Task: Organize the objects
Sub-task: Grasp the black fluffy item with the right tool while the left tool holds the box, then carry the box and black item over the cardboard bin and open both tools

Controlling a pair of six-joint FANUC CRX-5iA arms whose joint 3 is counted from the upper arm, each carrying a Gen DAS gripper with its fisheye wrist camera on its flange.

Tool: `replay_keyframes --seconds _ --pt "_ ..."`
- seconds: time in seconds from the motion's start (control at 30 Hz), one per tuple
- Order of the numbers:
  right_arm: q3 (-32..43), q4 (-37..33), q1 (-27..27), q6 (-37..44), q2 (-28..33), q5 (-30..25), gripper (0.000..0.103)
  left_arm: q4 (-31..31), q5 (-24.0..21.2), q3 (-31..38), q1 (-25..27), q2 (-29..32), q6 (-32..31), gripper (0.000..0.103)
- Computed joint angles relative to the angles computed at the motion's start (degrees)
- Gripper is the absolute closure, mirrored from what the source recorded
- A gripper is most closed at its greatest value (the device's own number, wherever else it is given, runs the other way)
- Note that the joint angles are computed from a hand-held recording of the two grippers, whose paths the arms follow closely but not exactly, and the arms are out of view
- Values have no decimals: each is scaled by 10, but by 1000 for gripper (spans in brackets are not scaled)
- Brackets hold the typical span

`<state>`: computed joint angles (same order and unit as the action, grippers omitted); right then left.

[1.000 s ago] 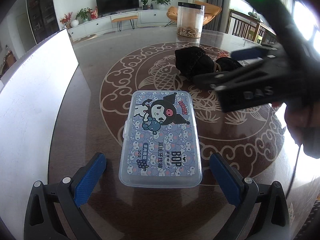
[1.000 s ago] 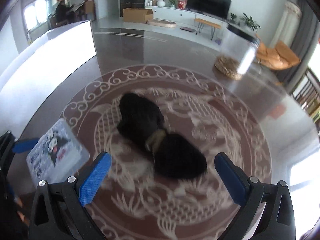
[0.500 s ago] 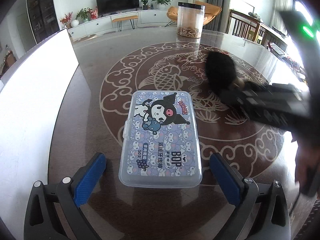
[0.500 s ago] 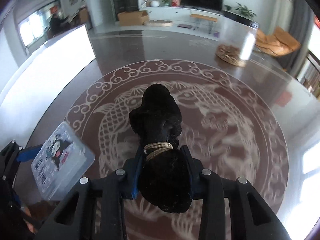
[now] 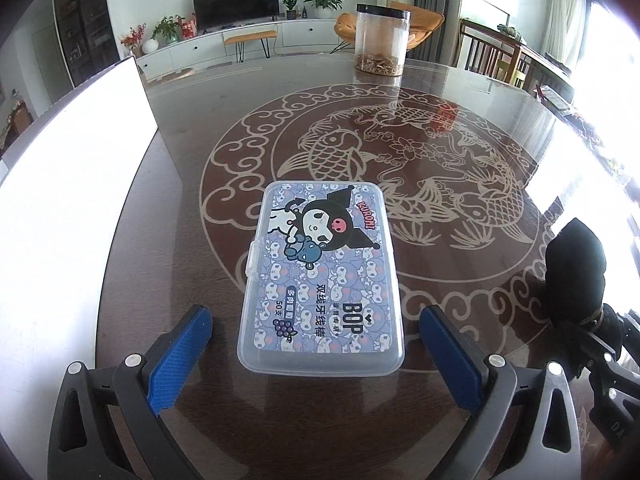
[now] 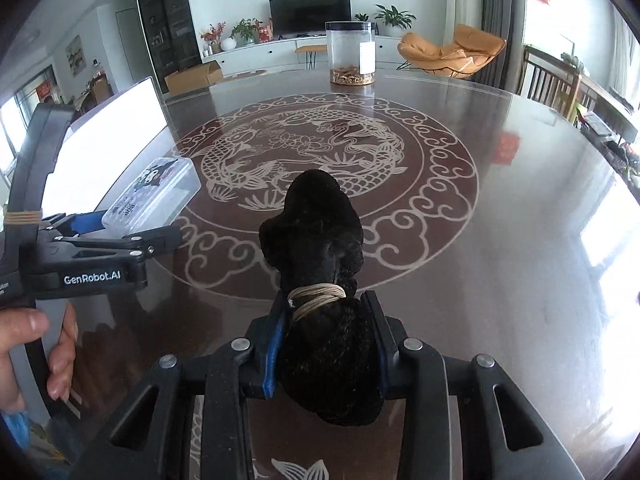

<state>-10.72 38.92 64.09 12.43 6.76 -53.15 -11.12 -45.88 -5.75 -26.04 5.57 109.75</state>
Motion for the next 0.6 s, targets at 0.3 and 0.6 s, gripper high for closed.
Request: replay_keyframes --seconds 0.3,0.6 --pt "-72 35 -15 -94 -60 69 20 104 -21 -16 37 -7 -97 0" --pt "107 -135 -31 169 36 -23 32 65 -9 16 30 11 -69 42"
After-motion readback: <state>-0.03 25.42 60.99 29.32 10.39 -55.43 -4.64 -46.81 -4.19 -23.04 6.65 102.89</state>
